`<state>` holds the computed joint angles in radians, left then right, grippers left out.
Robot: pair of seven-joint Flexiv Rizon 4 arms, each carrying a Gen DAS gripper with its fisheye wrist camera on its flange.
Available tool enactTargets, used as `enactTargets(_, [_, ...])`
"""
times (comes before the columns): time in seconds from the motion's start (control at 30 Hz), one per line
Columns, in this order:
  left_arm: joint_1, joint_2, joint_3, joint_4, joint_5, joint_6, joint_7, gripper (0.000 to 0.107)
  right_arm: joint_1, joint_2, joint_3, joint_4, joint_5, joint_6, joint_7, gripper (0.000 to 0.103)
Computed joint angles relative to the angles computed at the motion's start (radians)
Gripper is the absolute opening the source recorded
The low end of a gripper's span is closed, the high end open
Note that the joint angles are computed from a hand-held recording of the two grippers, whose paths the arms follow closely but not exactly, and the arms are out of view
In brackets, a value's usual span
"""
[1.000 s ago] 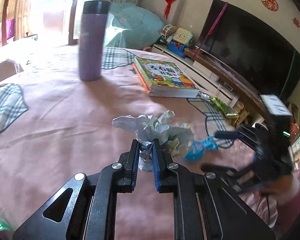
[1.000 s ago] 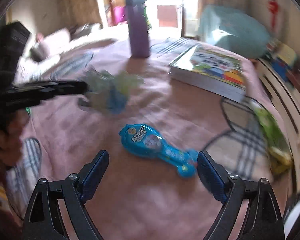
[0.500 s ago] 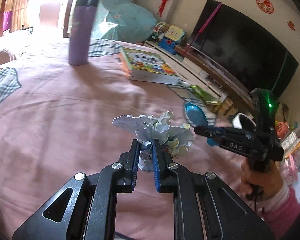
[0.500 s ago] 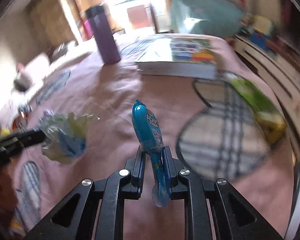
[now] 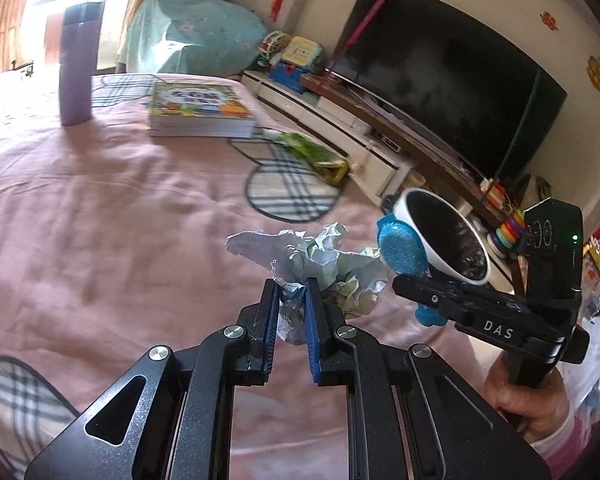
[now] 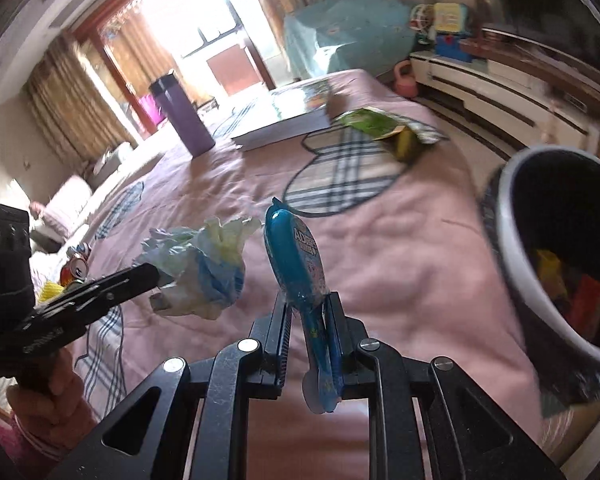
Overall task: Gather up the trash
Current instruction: 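Grasp the crumpled white plastic with the left tool while the right grasps the blue toy, then carry both items over the trash bin and open both tools to drop them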
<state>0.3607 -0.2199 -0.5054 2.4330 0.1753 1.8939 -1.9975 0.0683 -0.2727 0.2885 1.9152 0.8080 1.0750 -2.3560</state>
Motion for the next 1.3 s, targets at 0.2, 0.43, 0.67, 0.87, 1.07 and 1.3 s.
enactTargets(0.2, [-0.267,0.012,0.191,-0.039,-0.096,-0.051,0.073,0.012,-0.059,0.054,-0.027,0.026,0.093,-0.034,-0.052,0.017])
enactTargets(0.43, [-0.463,-0.019,0.317,-0.095,-0.197,-0.065,0.155,0.012,-0.072,0.085,-0.072,0.036,0.160,-0.057,-0.080,0.017])
enactTargets(0.67, [-0.585,-0.055,0.389,-0.155,-0.269,-0.086,0.214,0.012,-0.087,0.093,-0.106,0.029,0.183,-0.055,-0.101,0.017])
enactTargets(0.87, [-0.648,-0.084,0.423,-0.212,-0.304,-0.105,0.260,0.012,-0.111,0.080,-0.126,0.007,0.203,-0.045,-0.102,0.017])
enactTargets(1.07, [-0.699,-0.115,0.452,-0.270,-0.329,-0.122,0.292,0.012,-0.133,0.061,-0.128,-0.013,0.199,-0.037,-0.092,0.017])
enactTargets(1.3, [-0.756,-0.150,0.487,-0.337,-0.344,-0.148,0.314,0.012,-0.163,0.045,-0.129,-0.039,0.194,-0.033,-0.087,0.017])
